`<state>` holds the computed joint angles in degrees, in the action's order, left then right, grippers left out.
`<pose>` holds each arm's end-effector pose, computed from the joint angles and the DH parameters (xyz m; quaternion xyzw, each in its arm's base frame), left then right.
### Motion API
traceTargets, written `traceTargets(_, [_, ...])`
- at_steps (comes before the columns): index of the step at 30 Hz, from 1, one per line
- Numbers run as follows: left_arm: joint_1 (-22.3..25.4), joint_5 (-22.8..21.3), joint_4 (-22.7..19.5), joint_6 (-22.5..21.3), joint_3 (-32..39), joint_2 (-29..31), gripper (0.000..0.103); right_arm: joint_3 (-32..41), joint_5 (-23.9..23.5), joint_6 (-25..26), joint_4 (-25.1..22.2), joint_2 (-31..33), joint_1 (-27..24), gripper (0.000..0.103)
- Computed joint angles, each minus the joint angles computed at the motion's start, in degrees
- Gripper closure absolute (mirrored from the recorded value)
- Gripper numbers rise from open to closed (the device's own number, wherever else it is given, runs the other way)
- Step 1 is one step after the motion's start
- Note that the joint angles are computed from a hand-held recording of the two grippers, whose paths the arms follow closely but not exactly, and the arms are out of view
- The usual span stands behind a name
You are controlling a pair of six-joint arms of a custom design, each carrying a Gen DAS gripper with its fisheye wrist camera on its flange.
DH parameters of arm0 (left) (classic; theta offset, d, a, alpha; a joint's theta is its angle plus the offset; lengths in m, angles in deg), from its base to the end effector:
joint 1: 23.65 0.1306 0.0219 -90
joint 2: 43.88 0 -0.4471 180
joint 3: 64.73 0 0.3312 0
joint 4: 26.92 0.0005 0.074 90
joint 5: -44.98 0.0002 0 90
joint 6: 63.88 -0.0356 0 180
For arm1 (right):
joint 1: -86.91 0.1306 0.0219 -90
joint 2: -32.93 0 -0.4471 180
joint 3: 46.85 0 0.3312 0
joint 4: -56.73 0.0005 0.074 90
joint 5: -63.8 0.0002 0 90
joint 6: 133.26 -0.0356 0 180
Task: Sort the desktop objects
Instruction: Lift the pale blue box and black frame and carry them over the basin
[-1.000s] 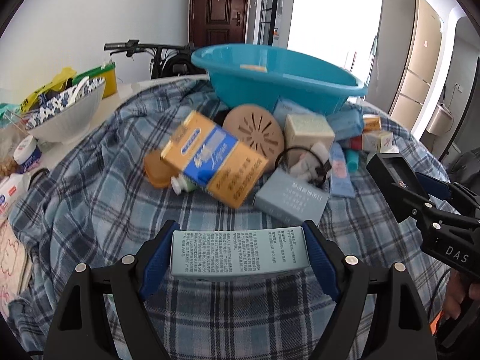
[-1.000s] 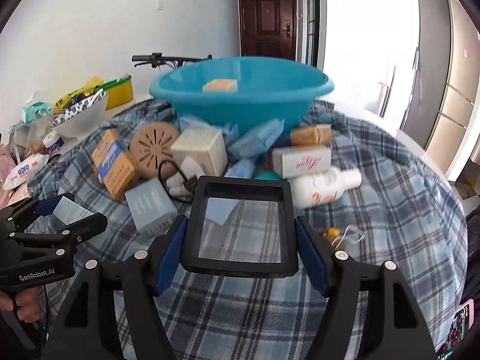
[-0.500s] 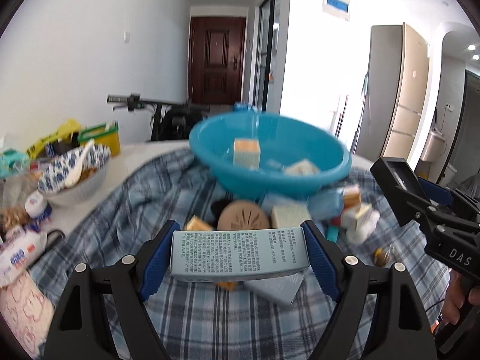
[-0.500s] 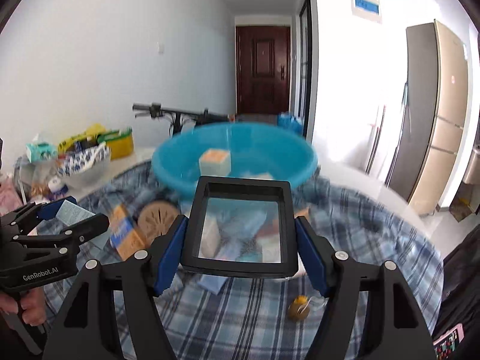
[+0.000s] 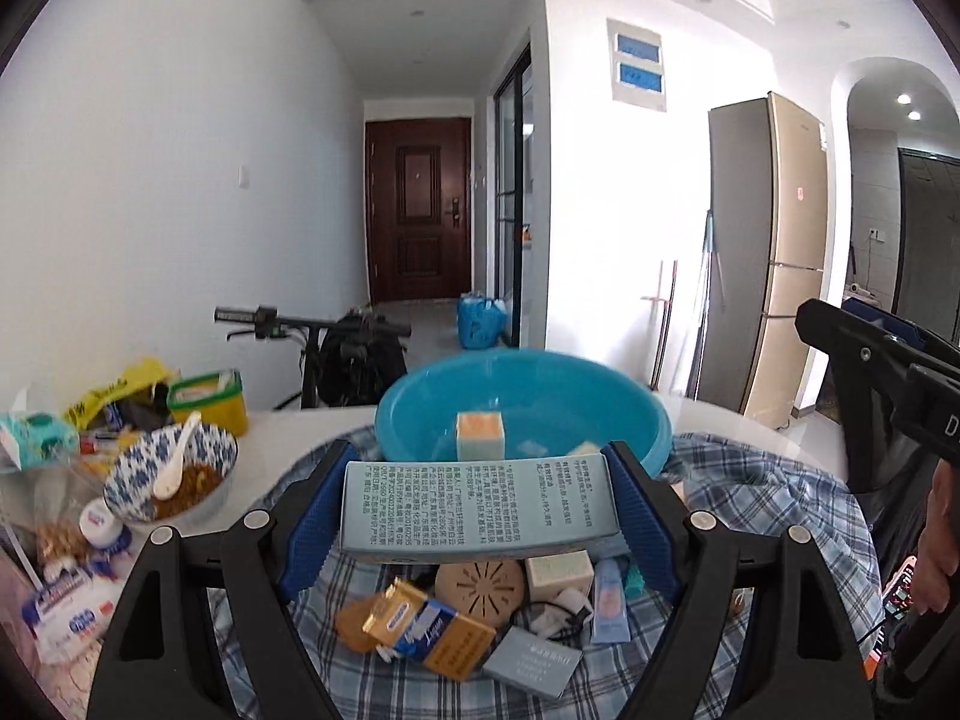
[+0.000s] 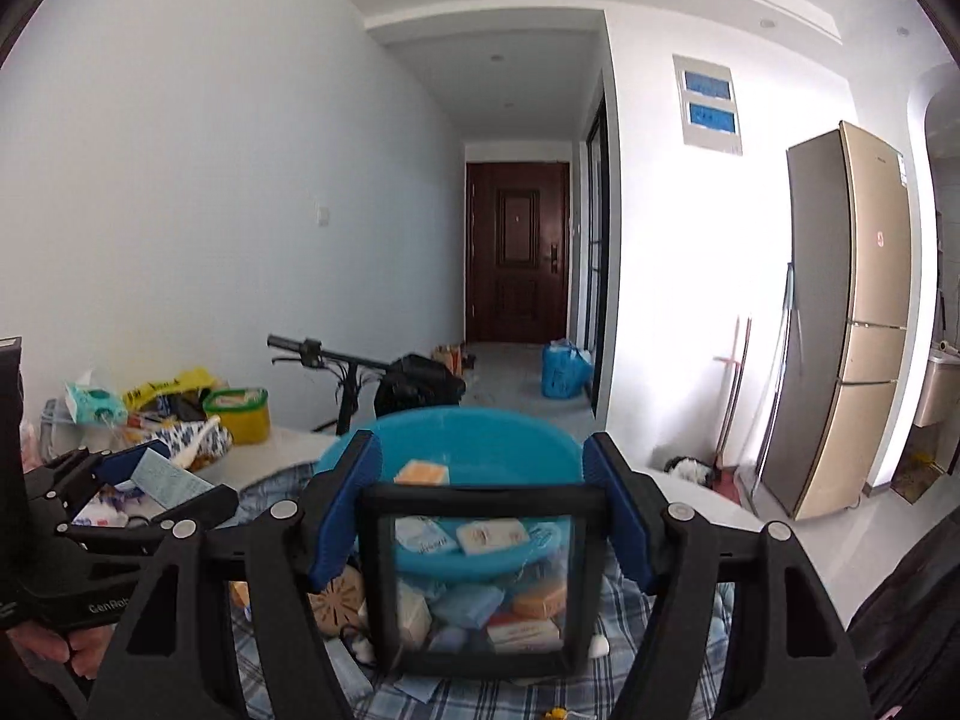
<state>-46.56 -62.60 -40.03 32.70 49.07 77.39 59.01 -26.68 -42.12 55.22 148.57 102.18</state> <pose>0.6334 -0.2566 0.4316 0.0292 0.8165 -0.0217 0.5762 0.6263 0.1708 0.4558 -0.1130 0.7649 0.0812 0.6289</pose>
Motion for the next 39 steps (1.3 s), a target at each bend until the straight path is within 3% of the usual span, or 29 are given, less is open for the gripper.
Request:
traceTargets(10, [-0.50, -0.49, 9.10, -4.09, 1.91, -2.43, 0.019, 4.72, 1.42, -1.54, 3.58, -0.67, 0.50, 0.035])
traceTargets(14, [-0.36, 1.71, 11.36, -4.10, 2.49, -3.53, 0.019, 6.13, 3.29, -0.99, 9.08, -1.23, 1.29, 0.035])
traceTargets(17, [-0.31, 1.06, 13.33, -4.71, 2.72, -3.88, 0.019, 5.81, 2.65, -1.87, 11.74, -1.63, 1.35, 0.035])
traceTargets(26, [0.79, 3.80, 19.47, -1.05, 1.39, -5.17, 0.019, 3.47, 0.37, -7.30, 18.88, -2.05, 0.83, 0.035])
traceTargets(32, [0.68, 0.86, 26.37, -4.15, -2.19, -6.46, 0.019, 1.61, -0.09, -6.19, 19.55, -2.03, 1.03, 0.035])
traceTargets(39, [0.70, 0.96, 24.63, -4.30, -0.83, -5.29, 0.019, 1.84, 1.41, -6.04, 18.22, -1.76, 0.99, 0.035])
